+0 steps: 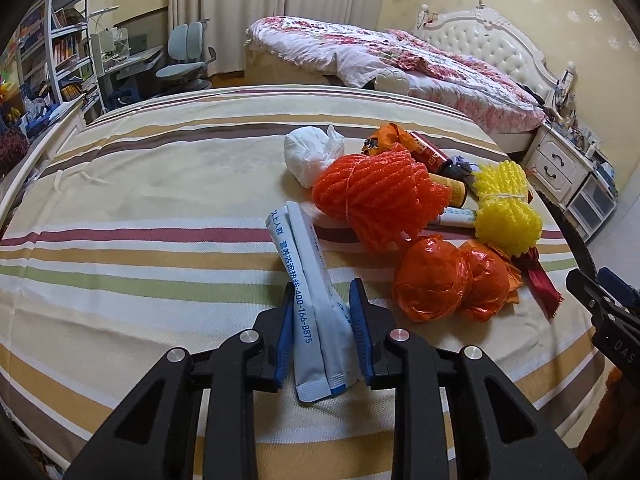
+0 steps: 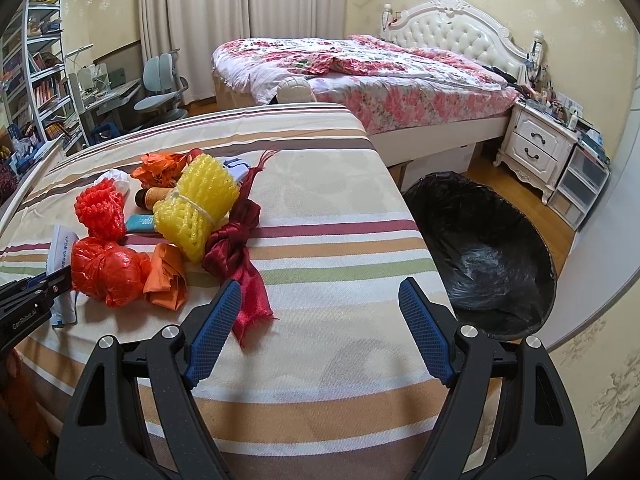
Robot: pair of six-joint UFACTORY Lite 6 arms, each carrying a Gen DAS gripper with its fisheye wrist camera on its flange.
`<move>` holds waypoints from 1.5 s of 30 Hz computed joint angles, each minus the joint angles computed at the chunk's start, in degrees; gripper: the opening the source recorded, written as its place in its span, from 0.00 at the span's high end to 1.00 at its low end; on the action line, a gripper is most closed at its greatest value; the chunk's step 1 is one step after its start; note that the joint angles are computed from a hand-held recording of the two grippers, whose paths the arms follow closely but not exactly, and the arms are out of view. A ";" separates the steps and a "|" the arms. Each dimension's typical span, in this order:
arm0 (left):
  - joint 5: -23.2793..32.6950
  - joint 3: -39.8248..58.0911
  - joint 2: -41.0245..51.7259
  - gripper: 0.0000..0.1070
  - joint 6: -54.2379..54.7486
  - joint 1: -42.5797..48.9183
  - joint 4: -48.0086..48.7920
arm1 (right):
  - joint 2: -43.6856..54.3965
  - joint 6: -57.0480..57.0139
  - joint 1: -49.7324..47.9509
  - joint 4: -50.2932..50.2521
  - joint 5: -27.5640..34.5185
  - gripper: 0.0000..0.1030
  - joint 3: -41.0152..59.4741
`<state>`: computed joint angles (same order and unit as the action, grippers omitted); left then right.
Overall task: Collect trash
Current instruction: 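Grasp the red ribbon with the right tool while the left tool holds the packet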
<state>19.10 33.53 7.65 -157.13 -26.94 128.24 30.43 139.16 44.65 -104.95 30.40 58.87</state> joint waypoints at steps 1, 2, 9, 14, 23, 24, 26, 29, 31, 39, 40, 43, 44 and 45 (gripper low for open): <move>0.06 0.16 -0.18 0.74 1.05 -0.14 -1.04 | 0.05 -0.17 0.10 0.12 -0.05 0.23 0.16; 0.23 -0.06 -0.70 0.74 2.03 -0.36 -2.04 | -0.02 -0.36 0.26 0.34 -0.08 0.23 0.21; 0.38 0.39 -2.84 0.75 7.47 -0.39 -7.12 | -0.17 -2.55 1.45 1.60 0.32 0.23 1.91; 0.83 0.54 -2.65 0.75 8.56 0.26 -7.77 | 2.04 -4.61 0.76 2.50 -1.29 0.29 4.86; 0.86 0.62 -0.99 0.75 5.11 1.23 -4.37 | 9.41 -11.75 -0.71 5.72 -5.66 0.38 14.43; 0.88 0.59 -0.99 0.75 5.09 1.18 -4.43 | 10.14 -12.36 -0.95 6.03 -6.15 0.39 15.27; 0.81 0.56 -0.79 0.75 4.16 1.43 -3.51 | 11.29 -12.96 -1.42 6.00 -7.56 0.46 16.73; 0.79 0.35 -0.36 0.75 2.12 1.71 -1.75 | 12.29 -12.89 -2.20 5.35 -10.17 0.54 18.03; 0.58 0.44 -0.20 0.75 1.42 1.97 -1.11 | 11.89 -8.94 -2.65 1.21 -11.63 0.65 17.26; 0.82 0.16 -0.86 0.74 1.30 1.94 -0.90 | 9.62 -0.55 -2.49 -5.73 -11.66 0.85 13.55; 0.88 0.22 -0.92 0.74 1.61 1.77 -1.29 | 9.02 0.18 -2.51 -6.21 -11.44 0.86 12.73; 1.16 0.62 -0.75 0.74 2.66 1.07 -2.59 | 7.93 1.54 -2.47 -7.14 -10.44 0.86 10.93; 1.12 0.68 -0.82 0.75 2.83 0.97 -2.71 | 7.95 2.16 -2.66 -7.85 -10.18 0.86 10.65; 1.29 0.62 -0.90 0.75 3.05 0.63 -3.11 | 7.66 2.34 -2.72 -7.98 -9.94 0.86 10.18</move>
